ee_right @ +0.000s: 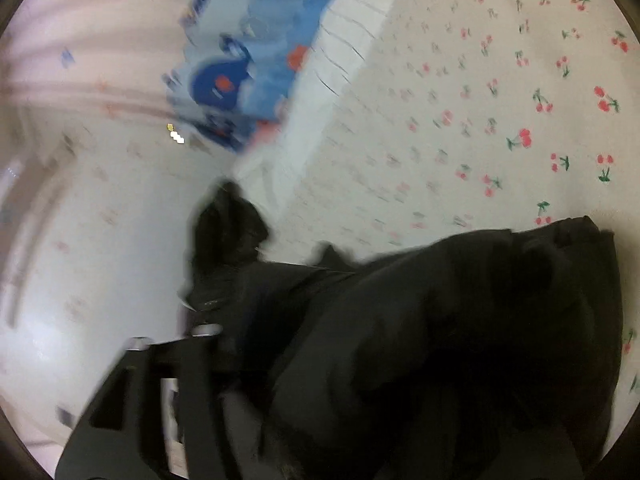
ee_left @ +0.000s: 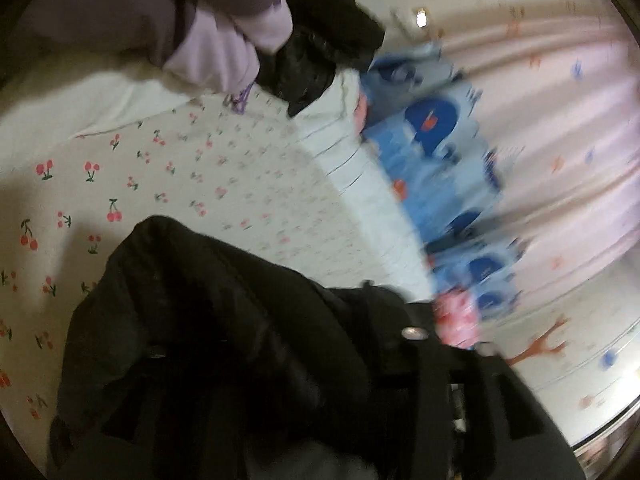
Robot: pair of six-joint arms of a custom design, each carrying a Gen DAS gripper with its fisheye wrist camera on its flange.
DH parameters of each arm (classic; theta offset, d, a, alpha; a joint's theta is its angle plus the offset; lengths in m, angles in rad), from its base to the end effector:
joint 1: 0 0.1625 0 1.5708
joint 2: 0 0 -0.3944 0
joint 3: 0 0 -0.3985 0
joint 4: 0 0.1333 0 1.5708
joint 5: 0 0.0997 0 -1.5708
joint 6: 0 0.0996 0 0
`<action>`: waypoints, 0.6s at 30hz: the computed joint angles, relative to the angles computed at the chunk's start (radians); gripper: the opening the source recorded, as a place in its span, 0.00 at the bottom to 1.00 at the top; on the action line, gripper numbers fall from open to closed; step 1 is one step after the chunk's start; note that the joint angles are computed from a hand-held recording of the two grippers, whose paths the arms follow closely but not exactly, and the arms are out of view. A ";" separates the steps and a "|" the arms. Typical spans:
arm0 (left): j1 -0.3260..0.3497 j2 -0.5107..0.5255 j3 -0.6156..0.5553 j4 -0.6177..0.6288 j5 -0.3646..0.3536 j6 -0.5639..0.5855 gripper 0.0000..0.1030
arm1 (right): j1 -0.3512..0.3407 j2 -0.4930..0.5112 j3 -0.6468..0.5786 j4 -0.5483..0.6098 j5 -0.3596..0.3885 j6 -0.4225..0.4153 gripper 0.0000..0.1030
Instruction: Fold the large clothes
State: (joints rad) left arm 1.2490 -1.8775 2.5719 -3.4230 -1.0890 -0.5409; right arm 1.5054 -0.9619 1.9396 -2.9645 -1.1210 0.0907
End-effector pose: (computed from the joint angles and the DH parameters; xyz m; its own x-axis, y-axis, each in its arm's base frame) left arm 0.0728 -0.3489 0.3394 -0.9011 -0.3009 0.3122 -0.3932 0.2634 -0.8809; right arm 0.1386 -0.5861 0.1138 -0.9009 -0.0333 -0.4327 0.1420 0.9196 -0.3664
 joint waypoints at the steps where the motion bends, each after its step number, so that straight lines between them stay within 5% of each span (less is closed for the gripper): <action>1: -0.006 -0.011 0.021 -0.081 -0.034 0.001 0.68 | 0.005 -0.006 0.007 -0.033 0.019 0.014 0.82; 3: 0.014 -0.005 0.037 -0.223 -0.130 -0.021 0.93 | 0.014 -0.040 0.046 -0.135 0.064 0.032 0.91; 5: 0.088 0.034 0.033 -0.346 -0.293 -0.092 0.93 | 0.029 -0.066 0.074 -0.222 0.061 0.039 0.93; 7: 0.089 0.015 0.030 -0.329 -0.292 -0.092 0.93 | 0.086 -0.089 0.052 -0.188 -0.075 -0.037 0.93; 11: -0.143 -0.084 0.006 -0.036 -0.044 0.179 0.93 | 0.265 -0.035 -0.043 -0.072 -0.464 -0.323 0.93; 14: -0.243 0.011 -0.077 0.253 0.122 0.297 0.93 | 0.360 0.115 -0.158 -0.022 -0.661 -0.444 0.93; 16: -0.254 0.144 -0.137 0.395 0.288 0.277 0.93 | 0.396 0.245 -0.231 -0.057 -0.779 -0.529 0.93; 18: -0.193 0.267 -0.198 0.497 0.361 0.195 0.93 | 0.403 0.354 -0.290 -0.093 -0.875 -0.552 0.93</action>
State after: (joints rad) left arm 1.0562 -1.6108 2.3741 -2.9255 -0.7280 -0.3459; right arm 1.9087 -0.6084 1.6491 -3.0578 -1.9964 -0.4609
